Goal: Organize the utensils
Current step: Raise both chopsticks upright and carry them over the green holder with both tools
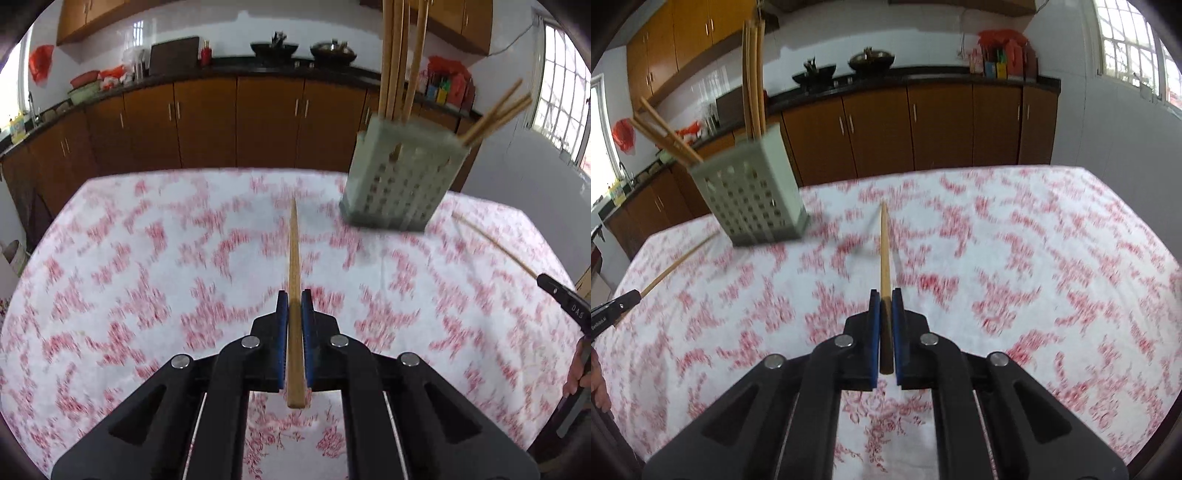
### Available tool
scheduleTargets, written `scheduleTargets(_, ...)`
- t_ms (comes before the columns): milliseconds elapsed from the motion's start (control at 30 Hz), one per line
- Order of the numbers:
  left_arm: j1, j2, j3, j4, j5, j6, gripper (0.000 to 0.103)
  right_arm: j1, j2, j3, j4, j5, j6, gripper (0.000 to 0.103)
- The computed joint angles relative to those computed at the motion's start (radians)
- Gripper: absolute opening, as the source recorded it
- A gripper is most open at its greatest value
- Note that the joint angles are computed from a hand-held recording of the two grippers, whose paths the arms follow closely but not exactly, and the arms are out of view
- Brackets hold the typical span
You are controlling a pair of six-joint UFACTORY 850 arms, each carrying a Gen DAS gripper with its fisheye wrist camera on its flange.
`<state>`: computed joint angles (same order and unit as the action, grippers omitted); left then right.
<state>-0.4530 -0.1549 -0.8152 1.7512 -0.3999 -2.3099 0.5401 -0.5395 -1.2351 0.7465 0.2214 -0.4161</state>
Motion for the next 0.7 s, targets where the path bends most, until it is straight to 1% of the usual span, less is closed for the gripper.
scheduleTargets(233, -0.002, 0.055, 0.001, 0.127, -0.07, -0.122, 0.008, -0.007, 0.046, 0.013, -0.147, 0.068, 0.148, 0.007)
scheduleTargets(367, 0.0, 0.081, 0.004, 0.192, -0.103, -0.186, 0.008, -0.007, 0.065, 0.014, -0.201, 0.104, 0.199, 0.007)
scheduleTargets(500, -0.001, 0.09, -0.006, 0.207, -0.126, -0.19, 0.008, -0.007, 0.077, 0.007, -0.223, 0.129, 0.219, 0.007)
scheduleTargets(700, -0.002, 0.09, -0.021, 0.212, -0.143, -0.177, 0.008, -0.005, 0.075, -0.024, -0.241, 0.127, 0.24, 0.007)
